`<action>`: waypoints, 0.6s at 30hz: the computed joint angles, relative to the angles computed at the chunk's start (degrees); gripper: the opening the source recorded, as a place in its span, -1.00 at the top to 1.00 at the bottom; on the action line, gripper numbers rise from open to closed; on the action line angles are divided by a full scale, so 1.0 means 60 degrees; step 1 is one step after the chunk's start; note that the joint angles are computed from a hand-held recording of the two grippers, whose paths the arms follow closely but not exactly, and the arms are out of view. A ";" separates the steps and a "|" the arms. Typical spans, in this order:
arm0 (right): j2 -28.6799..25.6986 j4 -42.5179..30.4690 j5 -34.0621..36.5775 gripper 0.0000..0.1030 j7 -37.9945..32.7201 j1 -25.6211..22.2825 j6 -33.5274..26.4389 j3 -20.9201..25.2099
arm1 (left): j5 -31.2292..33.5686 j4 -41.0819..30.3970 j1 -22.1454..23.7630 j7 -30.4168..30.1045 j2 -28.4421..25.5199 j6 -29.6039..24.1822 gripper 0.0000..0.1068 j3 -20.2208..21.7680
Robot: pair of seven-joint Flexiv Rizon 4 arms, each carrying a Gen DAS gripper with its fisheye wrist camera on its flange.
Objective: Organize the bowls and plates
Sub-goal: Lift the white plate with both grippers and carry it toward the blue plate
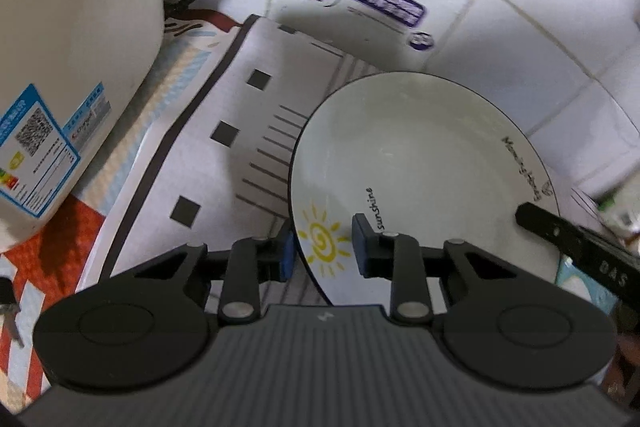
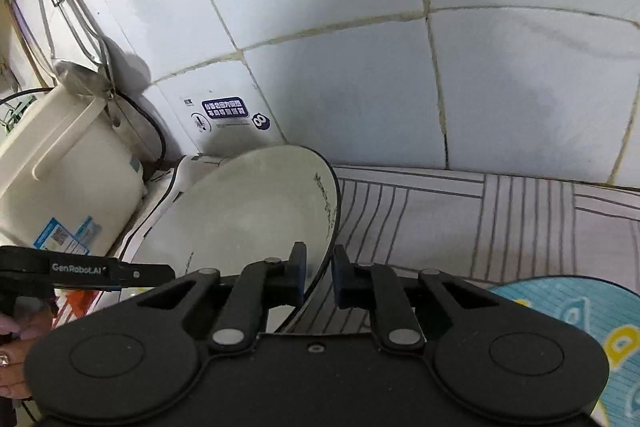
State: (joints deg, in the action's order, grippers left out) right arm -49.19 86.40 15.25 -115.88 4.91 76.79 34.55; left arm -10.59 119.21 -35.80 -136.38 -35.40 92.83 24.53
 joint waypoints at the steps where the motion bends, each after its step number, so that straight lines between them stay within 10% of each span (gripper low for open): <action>1: 0.0091 0.0090 0.0030 0.67 -0.0024 -0.0053 0.0030 0.0022 | 0.0048 -0.0009 -0.0195 0.0007 0.0046 -0.0108 0.50 0.0149; 18: 0.2682 0.1568 0.2588 0.63 -0.0686 -0.0946 -0.0881 0.0005 | 0.3044 -0.0752 -0.2166 -0.1132 0.1945 -0.2730 0.50 0.1728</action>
State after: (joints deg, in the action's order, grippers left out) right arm -33.10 95.81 30.77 -119.99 -0.77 71.51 34.58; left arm 7.68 114.69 -48.80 -143.17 -23.73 76.45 34.90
